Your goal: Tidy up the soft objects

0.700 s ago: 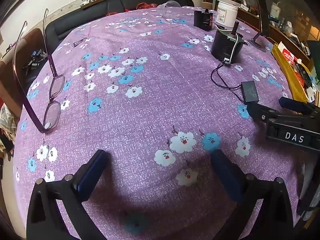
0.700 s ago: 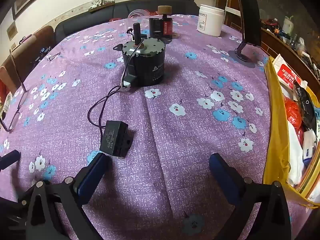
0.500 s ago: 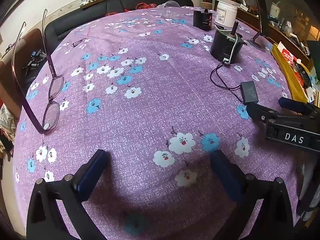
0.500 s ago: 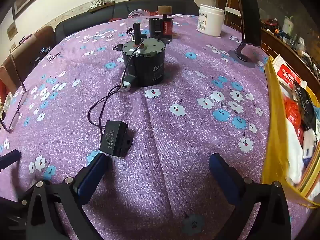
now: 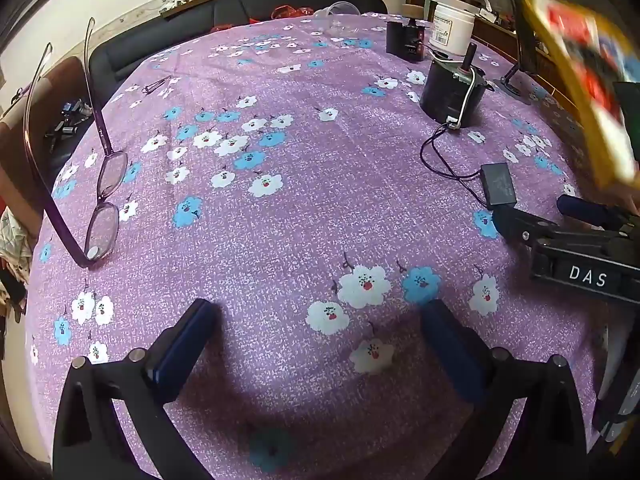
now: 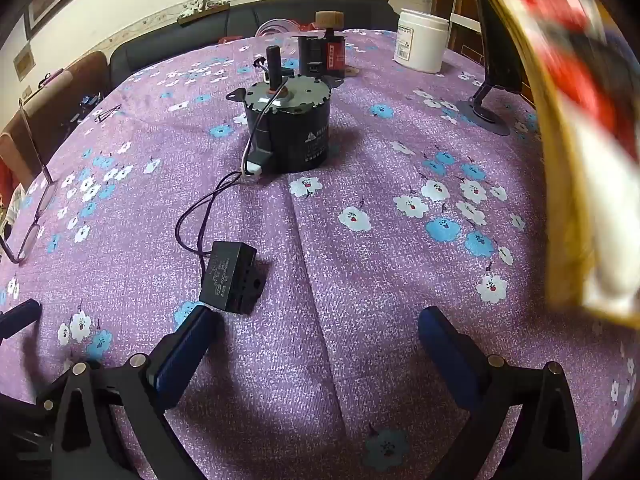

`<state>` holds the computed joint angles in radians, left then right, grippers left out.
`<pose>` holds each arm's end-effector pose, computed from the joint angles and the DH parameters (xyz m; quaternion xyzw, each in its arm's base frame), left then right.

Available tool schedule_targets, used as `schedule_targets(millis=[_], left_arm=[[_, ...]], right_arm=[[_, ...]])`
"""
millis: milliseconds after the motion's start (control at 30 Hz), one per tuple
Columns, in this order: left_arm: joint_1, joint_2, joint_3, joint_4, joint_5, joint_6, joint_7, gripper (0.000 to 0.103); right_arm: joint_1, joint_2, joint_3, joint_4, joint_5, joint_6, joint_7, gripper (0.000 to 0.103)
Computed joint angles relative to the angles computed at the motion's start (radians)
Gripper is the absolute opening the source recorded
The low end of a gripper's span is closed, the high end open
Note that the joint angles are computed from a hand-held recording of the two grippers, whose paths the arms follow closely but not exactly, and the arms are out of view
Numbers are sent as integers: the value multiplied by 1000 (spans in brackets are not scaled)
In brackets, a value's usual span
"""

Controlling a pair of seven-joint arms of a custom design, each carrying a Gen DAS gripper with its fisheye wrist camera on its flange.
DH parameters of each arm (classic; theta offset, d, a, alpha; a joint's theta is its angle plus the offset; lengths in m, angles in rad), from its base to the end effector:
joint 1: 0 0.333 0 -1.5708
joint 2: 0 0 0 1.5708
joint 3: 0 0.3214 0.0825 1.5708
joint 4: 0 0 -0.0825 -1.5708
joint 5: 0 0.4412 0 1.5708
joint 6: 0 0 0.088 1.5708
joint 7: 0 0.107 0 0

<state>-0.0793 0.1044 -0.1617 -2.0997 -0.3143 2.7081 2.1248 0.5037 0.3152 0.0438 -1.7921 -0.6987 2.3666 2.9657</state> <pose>0.6319 -0.1425 0.3976 -0.4758 0.8377 -0.2313 0.1359 0.6142 0.3629 0.3800 -0.5265 0.7991 -0.2357 0.1692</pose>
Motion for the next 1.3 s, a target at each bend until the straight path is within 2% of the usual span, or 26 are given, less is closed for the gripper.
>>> schedule_targets(millis=[1300], left_arm=[[-5, -2, -1, -1, 5, 1, -11, 103]], right_arm=[[-6, -34, 11, -36, -3, -3, 6, 102]])
